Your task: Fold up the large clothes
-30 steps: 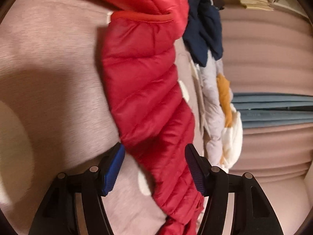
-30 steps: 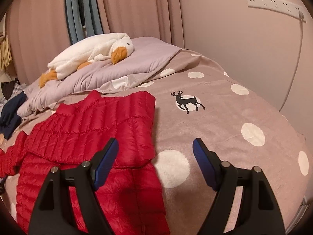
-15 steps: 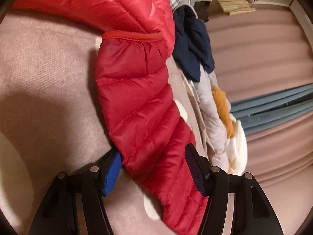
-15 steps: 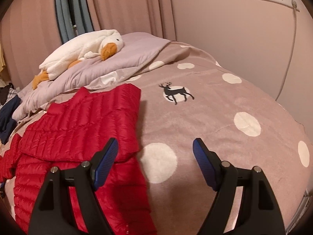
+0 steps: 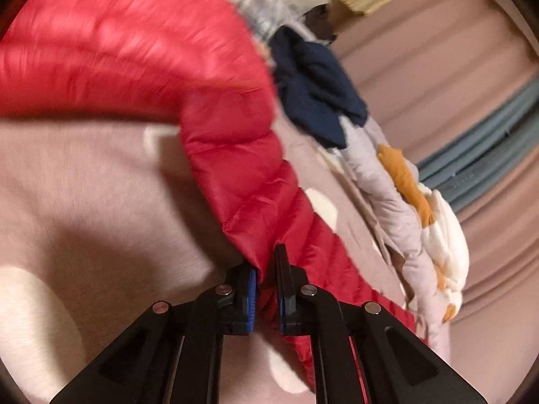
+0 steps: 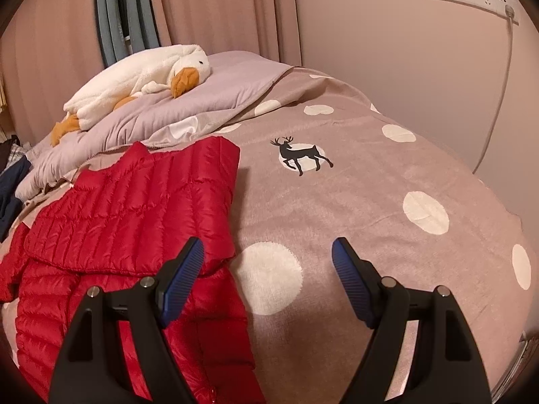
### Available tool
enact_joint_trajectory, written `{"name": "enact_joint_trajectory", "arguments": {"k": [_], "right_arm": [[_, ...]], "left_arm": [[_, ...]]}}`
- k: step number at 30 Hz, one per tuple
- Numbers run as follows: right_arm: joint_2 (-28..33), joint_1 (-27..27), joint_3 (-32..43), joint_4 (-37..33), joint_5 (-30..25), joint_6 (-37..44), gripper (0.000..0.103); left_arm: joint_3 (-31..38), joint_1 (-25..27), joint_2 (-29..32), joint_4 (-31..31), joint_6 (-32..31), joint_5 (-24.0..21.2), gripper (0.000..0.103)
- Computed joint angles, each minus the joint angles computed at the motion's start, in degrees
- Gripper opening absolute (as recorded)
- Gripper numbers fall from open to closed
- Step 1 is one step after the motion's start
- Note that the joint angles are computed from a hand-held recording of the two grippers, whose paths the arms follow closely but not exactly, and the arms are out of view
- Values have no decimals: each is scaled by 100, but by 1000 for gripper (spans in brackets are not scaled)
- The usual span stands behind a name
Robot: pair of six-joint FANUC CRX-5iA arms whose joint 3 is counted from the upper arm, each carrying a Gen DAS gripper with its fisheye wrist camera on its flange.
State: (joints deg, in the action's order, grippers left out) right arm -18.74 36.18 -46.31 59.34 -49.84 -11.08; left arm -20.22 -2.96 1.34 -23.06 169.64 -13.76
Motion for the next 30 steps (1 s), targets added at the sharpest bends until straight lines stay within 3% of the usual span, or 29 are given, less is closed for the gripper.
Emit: {"name": "enact_joint_trajectory", "arguments": {"k": [2,6,9,11,16,23,26,28,30], "right_arm": [[-33,2,-18,-4,3,-37,79],[-155,-49,-79,22,104,-135,79],[-197,-41,-102,184,-33,-197,79],[-199,-25,-99,282,-195,-168,79],[-393,-88,-234,535,-462,-305,79],[-679,230,-186,548,-1308,-304,76],[-1134,338,-187,542,-1067,-278,75],[-1321,556,-114,417,-1040,27,69],[-1409,858,-55,386,-1184,305,56]], "left_arm": [[456,-440,-36,-1087,803,-605,6],[988,-1126,-114,-2074,1181,-1275,6],[1585,-2001,52,-3061,1668,-2489,7],[1966,-2385,277,-3186,1567,-3135,7],[2778,-3267,781,-3525,669,-4178,7],[3669,-4133,1318,-3414,-227,-4193,7],[4028,-4320,1591,-2870,-887,-3981,7],[4194,-4510,1760,-2712,-1151,-3879,7],[4311,-4621,1884,-2531,-1415,-3875,7]]}}
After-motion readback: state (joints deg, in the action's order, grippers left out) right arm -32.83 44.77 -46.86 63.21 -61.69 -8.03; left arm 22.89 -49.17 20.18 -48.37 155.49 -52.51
